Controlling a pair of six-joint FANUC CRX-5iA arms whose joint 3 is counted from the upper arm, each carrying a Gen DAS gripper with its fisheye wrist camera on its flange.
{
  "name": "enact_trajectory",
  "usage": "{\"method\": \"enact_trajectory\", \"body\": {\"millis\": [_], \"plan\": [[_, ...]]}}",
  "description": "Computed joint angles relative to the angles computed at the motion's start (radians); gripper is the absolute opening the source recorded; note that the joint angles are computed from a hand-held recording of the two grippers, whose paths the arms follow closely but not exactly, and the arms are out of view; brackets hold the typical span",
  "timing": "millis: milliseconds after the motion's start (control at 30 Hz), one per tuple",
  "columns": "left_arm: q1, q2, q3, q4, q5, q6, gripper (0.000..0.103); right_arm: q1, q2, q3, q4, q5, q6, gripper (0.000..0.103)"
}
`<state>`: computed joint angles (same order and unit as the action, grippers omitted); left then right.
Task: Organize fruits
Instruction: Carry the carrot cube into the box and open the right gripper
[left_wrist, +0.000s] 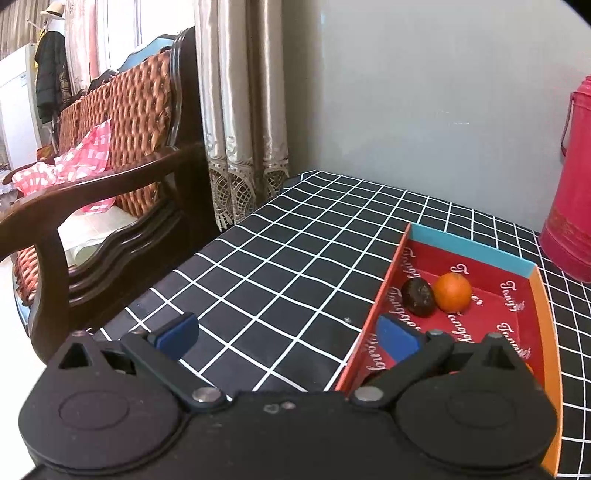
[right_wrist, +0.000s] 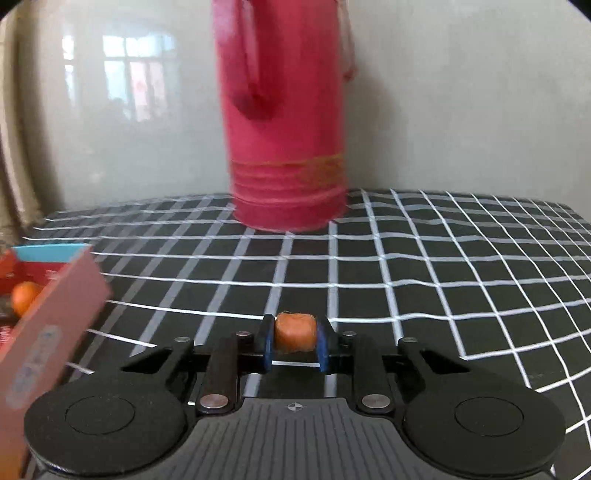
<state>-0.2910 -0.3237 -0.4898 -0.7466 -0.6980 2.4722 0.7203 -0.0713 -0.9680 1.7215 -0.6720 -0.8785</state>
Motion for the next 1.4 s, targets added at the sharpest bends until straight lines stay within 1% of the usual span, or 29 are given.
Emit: {"method": "enact_trajectory", "body": {"millis": [100, 167, 333, 400, 433, 500, 600, 667, 833, 900, 1000, 1067, 1100, 1167, 1200, 1267, 1300, 1333, 1400], "plan": [[-0.009, 0.010, 0.008, -0.011, -0.019, 0.015, 0.097, -0.003, -0.019, -0.004, 0.100, 0.027, -0.049, 0.023], [-0.010, 0.016, 0.010, -0.007, -0.025, 0.010, 0.097, -0.002, -0.030, -0.003, 0.189, 0.041, -0.087, 0.023], [-0.038, 0.034, 0.023, -0.037, -0.057, 0.037, 0.097, -0.031, -0.032, 0.029, 0.417, 0.105, -0.180, 0.023], [-0.043, 0.039, 0.026, -0.037, -0.063, 0.040, 0.097, -0.059, -0.033, 0.047, 0.535, 0.148, -0.250, 0.023], [-0.045, 0.041, 0.027, -0.036, -0.065, 0.037, 0.097, -0.061, -0.032, 0.055, 0.566, 0.161, -0.265, 0.023], [-0.057, 0.041, 0.027, -0.043, -0.074, 0.041, 0.097, -0.085, -0.025, 0.083, 0.678, 0.205, -0.322, 0.023], [-0.075, 0.032, 0.022, -0.054, -0.088, 0.044, 0.097, -0.105, -0.008, 0.128, 0.797, 0.267, -0.383, 0.023], [-0.077, 0.020, 0.013, -0.048, -0.089, 0.037, 0.097, -0.111, 0.010, 0.157, 0.856, 0.297, -0.421, 0.023], [-0.091, -0.015, -0.018, -0.065, -0.104, 0.027, 0.097, -0.103, 0.059, 0.215, 0.914, 0.340, -0.448, 0.023], [-0.084, -0.033, -0.034, -0.067, -0.099, 0.013, 0.097, -0.090, 0.088, 0.242, 0.904, 0.349, -0.430, 0.023], [-0.046, -0.056, -0.055, -0.045, -0.076, -0.031, 0.097, -0.056, 0.130, 0.267, 0.831, 0.346, -0.356, 0.023], [0.016, -0.081, -0.083, 0.026, -0.019, -0.112, 0.097, -0.034, 0.150, 0.278, 0.779, 0.348, -0.307, 0.023], [0.050, -0.095, -0.099, 0.067, 0.013, -0.159, 0.097, -0.022, 0.157, 0.280, 0.741, 0.346, -0.272, 0.023], [0.079, -0.105, -0.113, 0.103, 0.043, -0.210, 0.097, 0.029, 0.177, 0.278, 0.594, 0.309, -0.147, 0.024], [0.086, -0.107, -0.117, 0.111, 0.051, -0.223, 0.097, 0.046, 0.183, 0.279, 0.540, 0.299, -0.104, 0.024], [0.097, -0.112, -0.122, 0.126, 0.063, -0.244, 0.097, 0.068, 0.190, 0.274, 0.493, 0.267, -0.089, 0.042], [0.104, -0.119, -0.129, 0.135, 0.072, -0.256, 0.097, 0.077, 0.189, 0.267, 0.476, 0.244, -0.092, 0.068], [0.109, -0.123, -0.133, 0.142, 0.079, -0.264, 0.097, 0.089, 0.186, 0.258, 0.461, 0.207, -0.097, 0.082], [0.141, -0.137, -0.150, 0.192, 0.108, -0.317, 0.097, 0.122, 0.178, 0.235, 0.424, 0.119, -0.092, 0.082]]}}
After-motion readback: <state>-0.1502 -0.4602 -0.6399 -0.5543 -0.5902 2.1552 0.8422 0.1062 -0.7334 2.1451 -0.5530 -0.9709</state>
